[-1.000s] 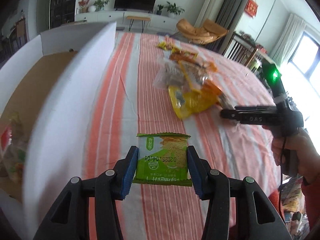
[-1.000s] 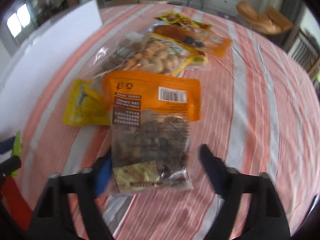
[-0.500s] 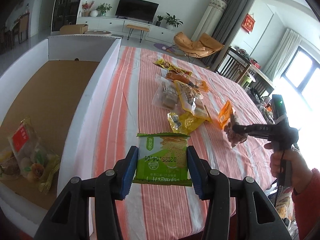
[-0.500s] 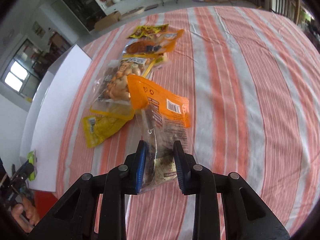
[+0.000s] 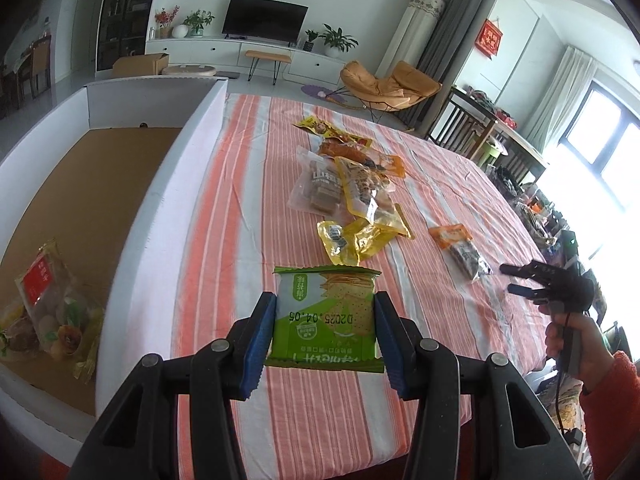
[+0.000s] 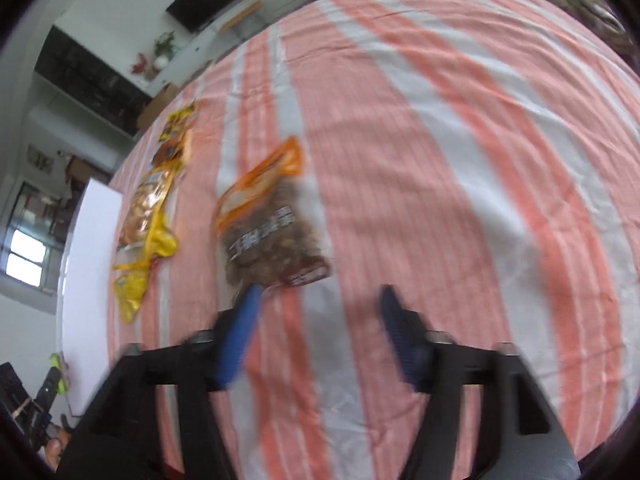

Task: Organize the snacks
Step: 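Carry the green packet and orange-label nut bag into the white box, opening both tools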

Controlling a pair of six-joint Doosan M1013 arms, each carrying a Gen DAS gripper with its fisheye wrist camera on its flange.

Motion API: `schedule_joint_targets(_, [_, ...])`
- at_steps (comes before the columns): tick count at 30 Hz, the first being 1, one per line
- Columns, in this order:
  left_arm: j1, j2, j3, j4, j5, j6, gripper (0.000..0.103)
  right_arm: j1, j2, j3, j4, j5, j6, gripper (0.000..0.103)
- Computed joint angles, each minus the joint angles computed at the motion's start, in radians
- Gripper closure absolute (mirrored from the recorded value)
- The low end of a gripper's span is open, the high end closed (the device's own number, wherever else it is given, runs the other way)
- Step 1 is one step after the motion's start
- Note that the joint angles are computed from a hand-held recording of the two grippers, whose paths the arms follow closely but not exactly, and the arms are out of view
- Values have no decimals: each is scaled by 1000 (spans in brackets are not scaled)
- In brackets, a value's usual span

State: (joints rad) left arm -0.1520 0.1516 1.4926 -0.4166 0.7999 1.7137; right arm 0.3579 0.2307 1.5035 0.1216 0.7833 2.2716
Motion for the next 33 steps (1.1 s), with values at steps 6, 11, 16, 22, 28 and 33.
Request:
schedule_joint_targets(6, [-5, 2, 2, -4, 4, 0, 55, 19, 18, -50, -71, 43, 14, 17])
schedule_joint_targets(11, [-6, -5, 5, 3, 6, -5, 55, 78, 147, -239, -184, 240, -123, 11])
schedule_joint_targets(16, [2, -23, 13, 16, -5, -11, 55, 124, 261, -371, -355, 406, -214, 0])
schedule_joint_targets(22, [14, -31, 25, 3, -12, -12, 55, 87, 250, -367, -299, 418, -188, 40])
schedule_joint_targets(28, [24, -28, 25, -53, -6, 7, 55, 41, 175, -274, -203, 320, -127, 56])
schedule_joint_targets(33, [46, -33, 16, -91, -4, 20, 55, 0, 92, -164, -89, 150, -38, 69])
